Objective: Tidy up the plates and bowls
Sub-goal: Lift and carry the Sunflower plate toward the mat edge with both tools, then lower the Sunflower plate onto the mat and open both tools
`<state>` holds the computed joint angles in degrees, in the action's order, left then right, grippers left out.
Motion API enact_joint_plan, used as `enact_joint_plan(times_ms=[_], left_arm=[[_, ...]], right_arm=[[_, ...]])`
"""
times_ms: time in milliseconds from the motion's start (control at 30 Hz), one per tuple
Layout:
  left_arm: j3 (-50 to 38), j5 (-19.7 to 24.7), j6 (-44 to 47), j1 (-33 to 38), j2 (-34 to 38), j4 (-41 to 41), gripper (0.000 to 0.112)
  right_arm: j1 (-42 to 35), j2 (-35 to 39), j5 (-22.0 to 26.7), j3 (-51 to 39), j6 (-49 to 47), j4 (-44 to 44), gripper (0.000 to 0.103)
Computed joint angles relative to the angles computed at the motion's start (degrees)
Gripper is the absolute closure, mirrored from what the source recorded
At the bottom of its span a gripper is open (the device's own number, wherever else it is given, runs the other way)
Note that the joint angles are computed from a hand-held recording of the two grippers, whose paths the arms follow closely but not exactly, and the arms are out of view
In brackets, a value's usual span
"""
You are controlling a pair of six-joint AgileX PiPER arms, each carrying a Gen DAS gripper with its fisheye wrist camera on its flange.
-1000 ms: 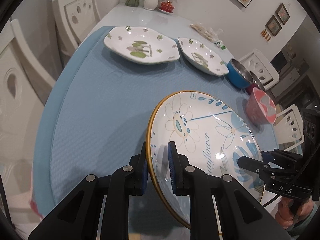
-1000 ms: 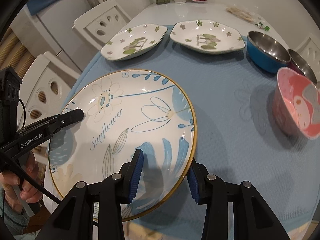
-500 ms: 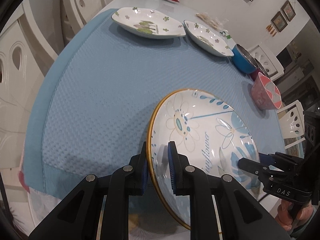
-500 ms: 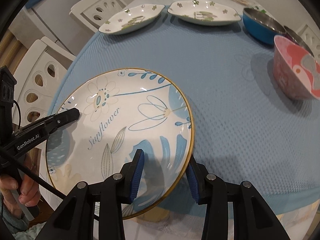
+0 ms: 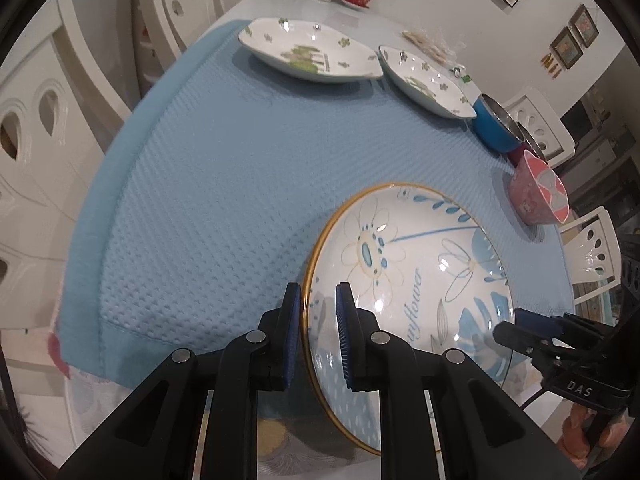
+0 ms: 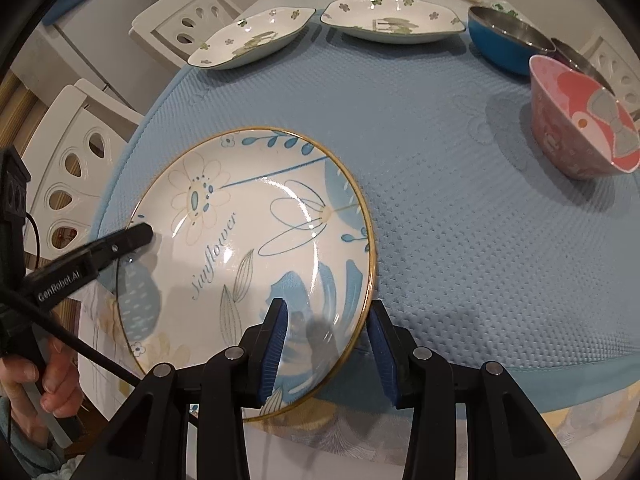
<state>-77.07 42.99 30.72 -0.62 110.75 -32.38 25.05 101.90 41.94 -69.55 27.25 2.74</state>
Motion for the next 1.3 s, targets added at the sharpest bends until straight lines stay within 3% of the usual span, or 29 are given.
enact_joint_plan(times_ms=[267, 467, 600, 800, 967, 1100, 1300], left_arm=[[-0.94, 0.41, -0.47, 0.41, -1.85, 0.19, 0.097], [-4.45, 2.21, -0.33, -0.06, -4.30, -1.72, 0.097], [-7.27, 2.66, -0.42, -1.46, -5.85, -2.37, 0.087], [-12.07, 4.33, -0.95, -3.05, -6.01, -2.99, 0.085], [-14.88, 4.97, -1.70, -3.89, -5.42, -2.90, 0.076], [-16.13, 4.29, -2.37, -4.33, -5.09, -2.67, 0.057], [-17.95, 3.76, -3.21, -4.57, -3.86, -2.09, 0.054]], right_arm=[[0.93, -2.53, 4.12, -3.75, 4.09, -4.03, 0.063], [2.57, -2.63, 12.03, -13.47, 9.41, -10.75, 0.060], [3.24, -2.87, 15.66, -19.13, 11.42, -14.01, 0.053], [4.64, -1.25, 23.37, -28.90, 14.18, -19.92, 0.050], [4.04, -1.00, 23.93, -31.35, 14.05, -19.74, 0.050], [3.37, -0.40, 23.55, -32.23, 13.71, -19.37, 0.050], [2.73, 1.22, 22.45, -32.88, 13.69, -19.58, 0.049]])
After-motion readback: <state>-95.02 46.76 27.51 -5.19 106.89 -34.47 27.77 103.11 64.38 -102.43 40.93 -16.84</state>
